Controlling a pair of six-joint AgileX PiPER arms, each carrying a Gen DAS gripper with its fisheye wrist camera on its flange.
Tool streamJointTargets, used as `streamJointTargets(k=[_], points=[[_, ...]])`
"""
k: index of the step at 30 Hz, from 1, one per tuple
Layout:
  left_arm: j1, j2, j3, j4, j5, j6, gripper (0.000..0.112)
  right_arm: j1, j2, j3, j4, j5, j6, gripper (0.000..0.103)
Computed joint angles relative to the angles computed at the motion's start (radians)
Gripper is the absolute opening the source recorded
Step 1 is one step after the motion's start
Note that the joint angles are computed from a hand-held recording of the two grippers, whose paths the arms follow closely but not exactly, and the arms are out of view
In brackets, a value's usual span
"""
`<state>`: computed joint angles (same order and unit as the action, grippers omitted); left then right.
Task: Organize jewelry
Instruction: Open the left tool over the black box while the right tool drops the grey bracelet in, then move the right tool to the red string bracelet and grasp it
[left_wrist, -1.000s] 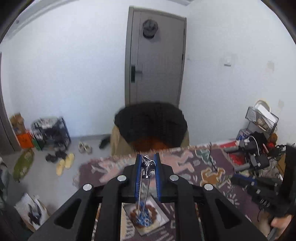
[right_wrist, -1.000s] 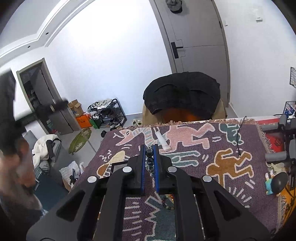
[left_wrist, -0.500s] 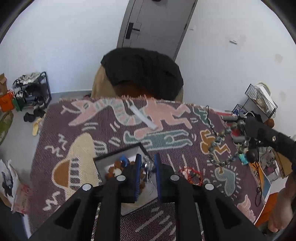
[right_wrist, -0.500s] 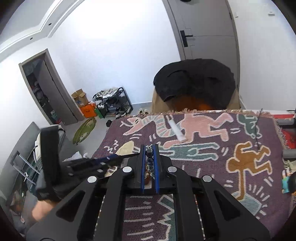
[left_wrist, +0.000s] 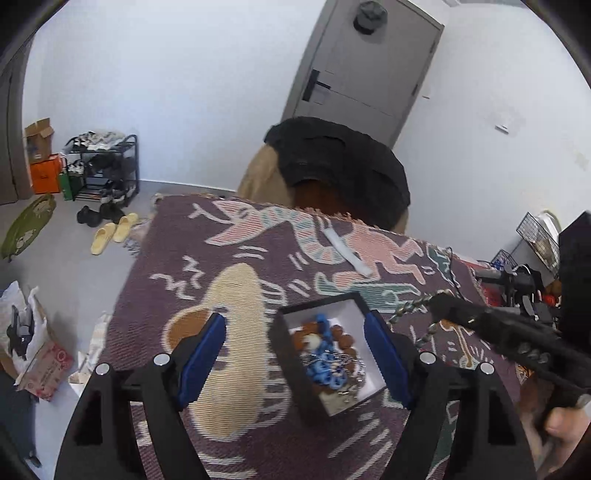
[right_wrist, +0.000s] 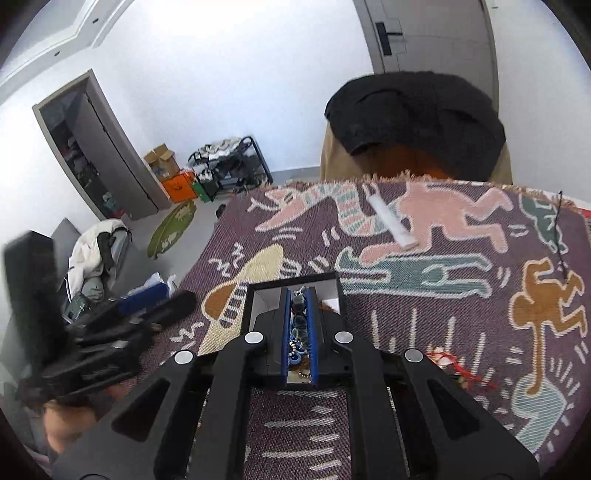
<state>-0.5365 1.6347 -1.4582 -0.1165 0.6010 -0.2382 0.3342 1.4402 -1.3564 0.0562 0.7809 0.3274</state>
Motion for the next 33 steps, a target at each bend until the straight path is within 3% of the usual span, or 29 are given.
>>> streamJointTargets(k=[2,4,5,6,8,20,33], points=[[0.014,-0.022,0.032,-0.008,-0.015,0.001,0.088,0.017,0.033,-0.014,-0.027,0.016,0.032,0.011],[0.021,-0.04,0.059,-0.02,-0.034,0.013,0.094,0.003,0.047,-0.008,0.049,0.018,-0.016,0.037],[0.023,-0.049,0.073,-0.028,-0.044,0.024,0.095,0.001,0.038,0.008,0.06,0.003,-0.022,0.065],[0.023,-0.054,0.076,-0.031,-0.048,0.028,0.095,0.01,0.019,0.029,0.033,-0.019,0.004,0.085],[0.019,-0.059,0.08,-0.009,-0.05,0.017,0.095,0.027,-0.035,0.082,-0.051,-0.064,0.081,0.087],[-0.076,-0.061,0.07,0.118,-0.043,-0.122,0.095,-0.167,-0.246,0.266,0.104,-0.057,-0.01,0.087],[-0.246,-0.019,0.061,0.214,-0.042,-0.248,0.095,-0.514,-0.34,0.411,0.373,0.035,-0.365,0.087]])
